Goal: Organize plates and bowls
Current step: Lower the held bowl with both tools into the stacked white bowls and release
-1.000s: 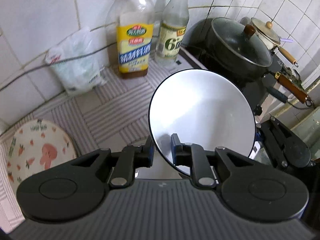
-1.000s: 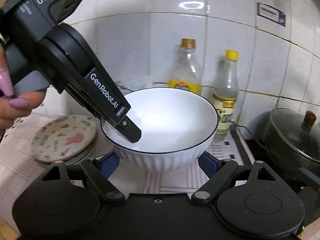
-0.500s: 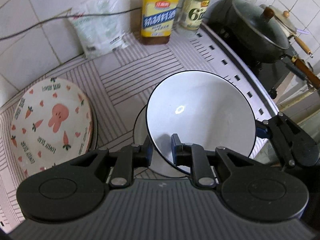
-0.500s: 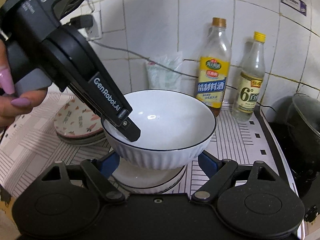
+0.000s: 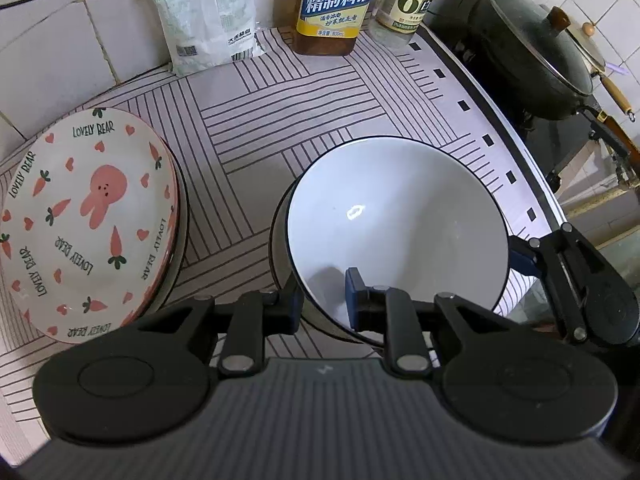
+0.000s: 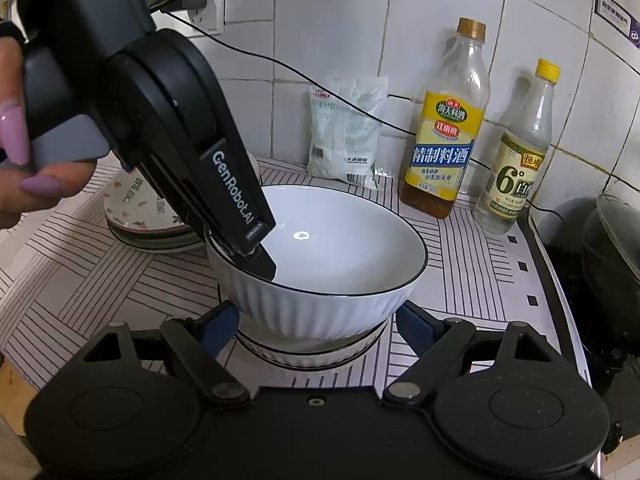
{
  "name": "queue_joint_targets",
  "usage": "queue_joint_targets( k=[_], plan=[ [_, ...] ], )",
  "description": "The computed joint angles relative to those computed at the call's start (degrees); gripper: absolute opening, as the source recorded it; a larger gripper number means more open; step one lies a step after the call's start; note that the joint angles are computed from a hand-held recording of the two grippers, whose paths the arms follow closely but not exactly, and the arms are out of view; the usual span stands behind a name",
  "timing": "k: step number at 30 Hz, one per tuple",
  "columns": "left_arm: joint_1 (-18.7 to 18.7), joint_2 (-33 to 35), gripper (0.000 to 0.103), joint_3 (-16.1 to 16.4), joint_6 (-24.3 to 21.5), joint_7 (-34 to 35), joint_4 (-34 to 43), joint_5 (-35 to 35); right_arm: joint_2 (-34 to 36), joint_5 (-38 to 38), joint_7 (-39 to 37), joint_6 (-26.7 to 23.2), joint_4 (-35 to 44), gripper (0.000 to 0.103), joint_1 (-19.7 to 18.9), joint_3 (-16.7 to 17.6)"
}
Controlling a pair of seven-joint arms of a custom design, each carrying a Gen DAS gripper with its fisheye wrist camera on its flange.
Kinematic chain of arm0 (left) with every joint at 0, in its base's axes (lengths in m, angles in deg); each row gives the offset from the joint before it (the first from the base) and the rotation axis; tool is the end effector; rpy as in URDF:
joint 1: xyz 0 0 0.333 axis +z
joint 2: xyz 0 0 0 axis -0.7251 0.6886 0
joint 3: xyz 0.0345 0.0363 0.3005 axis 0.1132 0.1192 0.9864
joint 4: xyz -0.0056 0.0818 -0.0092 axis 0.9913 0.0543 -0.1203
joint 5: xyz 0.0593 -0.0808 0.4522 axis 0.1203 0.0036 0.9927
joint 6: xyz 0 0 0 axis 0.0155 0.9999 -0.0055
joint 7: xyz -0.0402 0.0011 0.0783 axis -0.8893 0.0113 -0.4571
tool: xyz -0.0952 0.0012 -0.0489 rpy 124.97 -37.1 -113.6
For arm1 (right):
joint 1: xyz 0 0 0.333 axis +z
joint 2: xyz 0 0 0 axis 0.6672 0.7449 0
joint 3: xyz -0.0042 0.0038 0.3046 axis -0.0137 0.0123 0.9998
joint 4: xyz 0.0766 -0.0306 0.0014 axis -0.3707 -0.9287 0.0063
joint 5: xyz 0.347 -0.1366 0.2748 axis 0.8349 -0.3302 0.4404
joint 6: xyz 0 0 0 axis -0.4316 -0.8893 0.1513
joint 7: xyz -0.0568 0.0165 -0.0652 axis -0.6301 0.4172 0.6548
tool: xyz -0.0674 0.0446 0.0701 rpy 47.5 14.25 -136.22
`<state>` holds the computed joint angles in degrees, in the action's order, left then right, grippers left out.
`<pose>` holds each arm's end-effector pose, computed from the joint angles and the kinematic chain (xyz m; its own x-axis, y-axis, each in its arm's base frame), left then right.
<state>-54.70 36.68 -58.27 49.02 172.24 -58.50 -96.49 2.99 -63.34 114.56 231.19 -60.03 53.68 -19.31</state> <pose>0.8058 -0.2348 0.4181 -0.7478 -0.6349 0.1943 -0.6627 0.6957 -0.2773 0.5927 0.1850 0.3636 -0.1266 -0.9917 0.0237 -0.6401 0.0634 -0.7656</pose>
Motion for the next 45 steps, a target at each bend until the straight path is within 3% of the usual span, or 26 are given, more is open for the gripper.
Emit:
queue_joint_targets(
  k=[7,15,24,28,30,34,39,43,45],
  plan=[
    [-0.35,-0.82,0.021,0.3,1.05,-0.01,-1.39,0.65,0.36,1.53,-1.45,-1.48,0.46,0.09,0.23,0.07],
    [-2.08,-2.13,0.021,1.26,1.95,-0.51,-2.96,3.76,0.39,12.1,-9.53,-1.78,0.38,0.091,0.2,0.05],
    [-3.5,-0.83,0.021,2.15,-0.08,-5.1,-0.37,6.24,0.62,8.74,-3.6,-0.85,0.18,0.092,0.41,-0.44],
    [-4.09,-1.88,0.021,2.3,0.18,-5.31,-1.63,7.72,0.55,6.34,-5.21,-5.84,0.97,0.096,1.31,0.36],
    [-4.47,-3.33,0.021,2.45,1.65,-4.76,-3.85,8.78,0.5,10.7,-8.78,-7.65,1.35,0.096,1.53,0.78],
    [-5.07,-3.81,0.021,2.78,3.08,-5.41,-4.77,10.09,-0.29,18.46,-10.78,-3.76,0.01,0.097,0.67,0.29],
    [-5.61,-3.94,0.021,2.98,2.99,-5.6,-4.72,11.37,-0.92,17.21,-4.73,3.27,-2.03,0.097,-0.76,-0.45],
    [-6.16,-6.87,0.025,3.15,6.15,-3.91,-9.0,13.39,-0.72,17.74,-2.49,6.83,-2.8,0.097,-1.6,-0.81],
    [-6.33,-7.95,0.029,3.12,7.98,-3.11,-10.84,14.1,-0.37,12.35,5.22,8.89,-2.67,0.096,-1.88,-1.44]
  ],
)
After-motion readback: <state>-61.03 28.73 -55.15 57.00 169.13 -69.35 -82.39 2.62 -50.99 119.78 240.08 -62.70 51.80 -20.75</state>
